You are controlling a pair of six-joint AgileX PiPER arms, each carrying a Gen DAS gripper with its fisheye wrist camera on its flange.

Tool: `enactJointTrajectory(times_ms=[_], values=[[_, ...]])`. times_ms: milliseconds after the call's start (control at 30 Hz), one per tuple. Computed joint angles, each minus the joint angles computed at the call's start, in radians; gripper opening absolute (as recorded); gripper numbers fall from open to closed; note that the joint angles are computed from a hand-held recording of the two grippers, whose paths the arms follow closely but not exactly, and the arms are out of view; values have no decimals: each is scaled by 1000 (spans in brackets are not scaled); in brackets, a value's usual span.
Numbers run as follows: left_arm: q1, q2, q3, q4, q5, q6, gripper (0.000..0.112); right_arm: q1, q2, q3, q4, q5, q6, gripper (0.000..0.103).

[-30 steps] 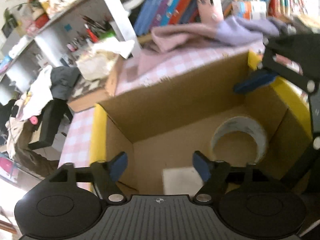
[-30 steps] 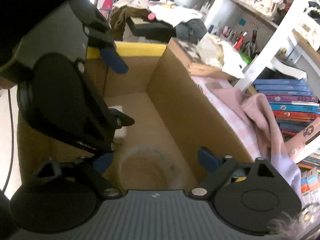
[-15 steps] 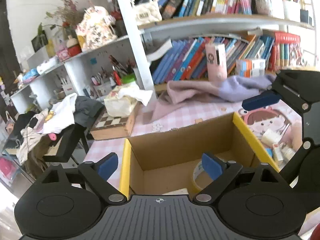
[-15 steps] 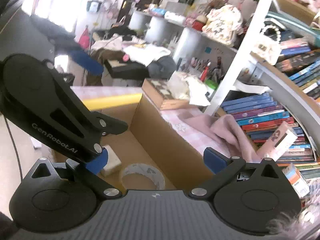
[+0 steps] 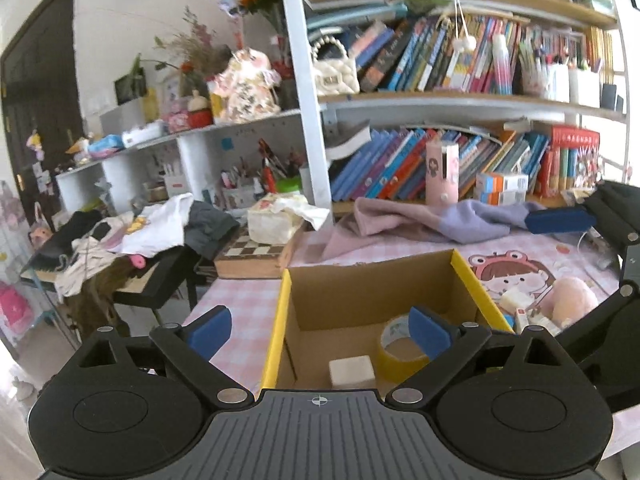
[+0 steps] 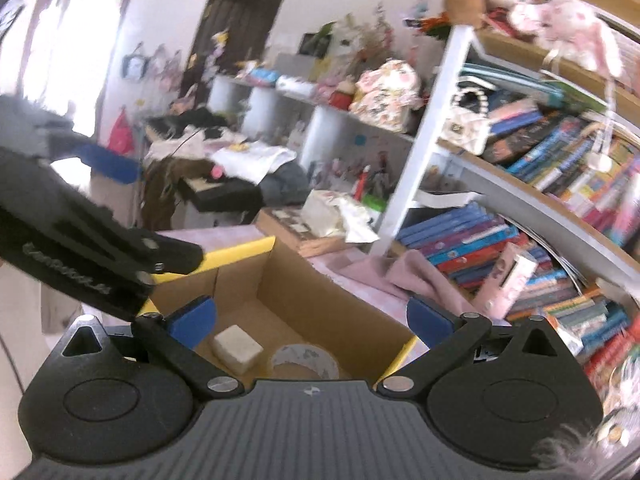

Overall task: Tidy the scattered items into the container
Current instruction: 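Lift both tools out of the box and back toward the table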

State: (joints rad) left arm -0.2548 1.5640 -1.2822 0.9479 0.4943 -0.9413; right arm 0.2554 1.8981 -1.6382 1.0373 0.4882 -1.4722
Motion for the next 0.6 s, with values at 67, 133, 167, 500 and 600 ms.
enactJointTrajectory(times_ms=[67,133,167,500,600], values=[[-26,-54,65,76,14,-106,98,10,-53,83,48,-50,-7,103],[-53,-106,123,129,29,-192,98,22,-117,170,73,-96,0,103],[-68,-131,153,164,37,-242,98,24,-149,217,120,-114,-37,103],[-212,-288,339,256,90,-399,99,35,-484,653,581,-262,-470,103],[-244,-312,368,271,90,-419,99,20,-553,730,635,-277,-521,103]])
